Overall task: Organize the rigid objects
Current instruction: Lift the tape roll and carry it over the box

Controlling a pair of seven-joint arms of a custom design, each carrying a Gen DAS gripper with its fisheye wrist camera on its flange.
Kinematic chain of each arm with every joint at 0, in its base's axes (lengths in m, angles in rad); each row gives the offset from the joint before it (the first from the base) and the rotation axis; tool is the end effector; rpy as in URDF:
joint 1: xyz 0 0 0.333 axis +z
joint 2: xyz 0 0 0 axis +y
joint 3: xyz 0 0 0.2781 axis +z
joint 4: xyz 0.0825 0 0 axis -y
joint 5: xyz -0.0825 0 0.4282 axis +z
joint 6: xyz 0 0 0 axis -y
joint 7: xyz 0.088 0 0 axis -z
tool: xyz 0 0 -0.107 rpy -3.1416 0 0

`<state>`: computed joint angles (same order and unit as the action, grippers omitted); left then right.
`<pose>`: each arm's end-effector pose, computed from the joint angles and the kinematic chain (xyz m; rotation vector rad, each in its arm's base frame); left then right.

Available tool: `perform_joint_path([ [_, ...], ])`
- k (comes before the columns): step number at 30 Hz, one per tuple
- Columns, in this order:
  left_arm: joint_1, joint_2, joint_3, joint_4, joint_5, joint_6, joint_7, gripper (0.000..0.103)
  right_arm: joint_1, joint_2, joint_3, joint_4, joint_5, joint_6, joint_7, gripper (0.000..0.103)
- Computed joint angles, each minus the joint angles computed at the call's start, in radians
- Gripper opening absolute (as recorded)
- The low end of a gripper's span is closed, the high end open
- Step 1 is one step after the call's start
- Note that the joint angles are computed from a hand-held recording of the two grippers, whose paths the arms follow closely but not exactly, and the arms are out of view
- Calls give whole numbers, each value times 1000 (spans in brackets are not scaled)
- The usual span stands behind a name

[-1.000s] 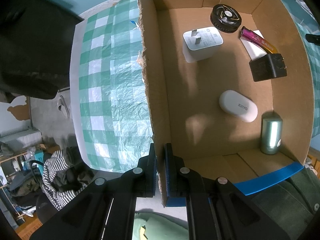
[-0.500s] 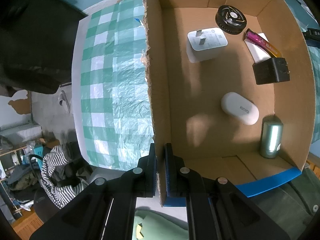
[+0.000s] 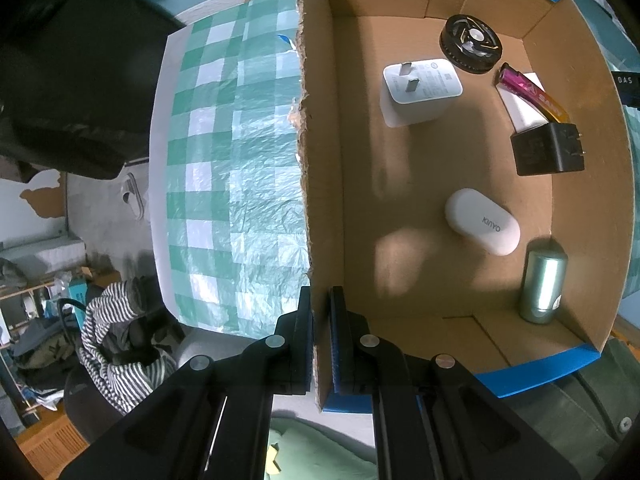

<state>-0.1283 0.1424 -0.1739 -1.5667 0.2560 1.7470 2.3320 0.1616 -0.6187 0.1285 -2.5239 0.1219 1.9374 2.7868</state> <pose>0.6277 -0.1658 0.5193 -0.6924 2.8944 0.2584 0.4100 0.1287 0.4386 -0.8896 2.9795 0.0602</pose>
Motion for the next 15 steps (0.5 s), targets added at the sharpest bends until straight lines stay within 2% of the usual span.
perform_joint_path([
  [15, 3, -7, 0, -8, -1, 7, 14, 7, 26, 38, 13, 50, -31, -42, -57, 53],
])
